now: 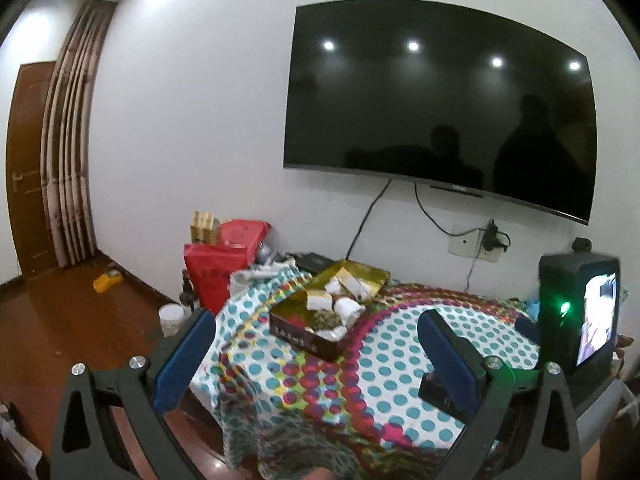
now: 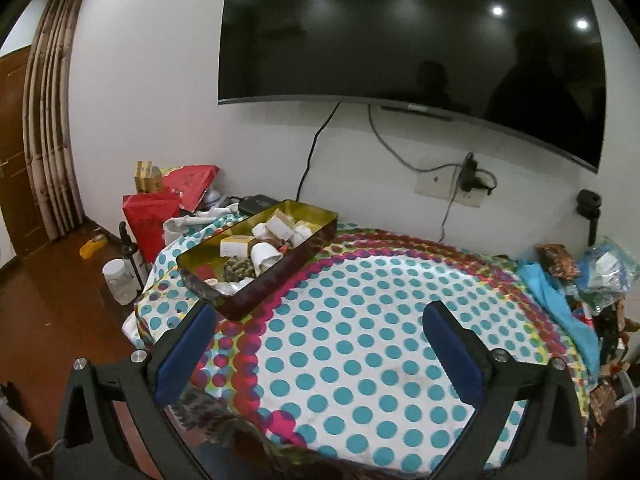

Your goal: Organize objects

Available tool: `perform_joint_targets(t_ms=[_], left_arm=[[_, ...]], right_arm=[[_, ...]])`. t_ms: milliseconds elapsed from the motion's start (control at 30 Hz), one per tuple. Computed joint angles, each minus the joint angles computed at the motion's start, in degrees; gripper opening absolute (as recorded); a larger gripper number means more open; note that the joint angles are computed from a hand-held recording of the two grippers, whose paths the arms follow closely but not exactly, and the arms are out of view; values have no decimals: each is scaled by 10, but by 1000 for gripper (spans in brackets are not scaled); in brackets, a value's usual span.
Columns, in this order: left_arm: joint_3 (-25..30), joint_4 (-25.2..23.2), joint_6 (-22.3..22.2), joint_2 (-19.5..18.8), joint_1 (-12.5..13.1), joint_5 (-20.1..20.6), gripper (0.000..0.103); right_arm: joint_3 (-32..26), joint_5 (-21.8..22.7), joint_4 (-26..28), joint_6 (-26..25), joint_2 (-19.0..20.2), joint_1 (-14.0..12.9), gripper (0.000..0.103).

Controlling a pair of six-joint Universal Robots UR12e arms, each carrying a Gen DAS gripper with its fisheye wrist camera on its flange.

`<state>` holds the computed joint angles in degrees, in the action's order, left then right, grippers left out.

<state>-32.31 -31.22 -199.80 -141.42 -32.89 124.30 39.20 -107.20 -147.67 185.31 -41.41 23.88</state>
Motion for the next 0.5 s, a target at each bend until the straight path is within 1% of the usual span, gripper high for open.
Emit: perform_joint_targets(t_ms=[33, 67, 167, 267, 500], left_arm=[[5, -16, -7, -2, -1, 1, 103], [8, -22, -7, -4, -1, 2, 103], [14, -19, 3, -10, -3, 14, 103], [15, -27, -1, -11, -2, 8, 103], [22, -50, -8, -18, -1, 5, 103]], right_arm=[[4, -5, -6, -4, -3, 1, 103], [10, -10, -15, -10, -6, 2, 103], [15, -8, -25, -19, -8, 3, 103], [18, 4, -23, -12, -9, 1, 103], [22, 11, -14, -15, -5, -2, 103]])
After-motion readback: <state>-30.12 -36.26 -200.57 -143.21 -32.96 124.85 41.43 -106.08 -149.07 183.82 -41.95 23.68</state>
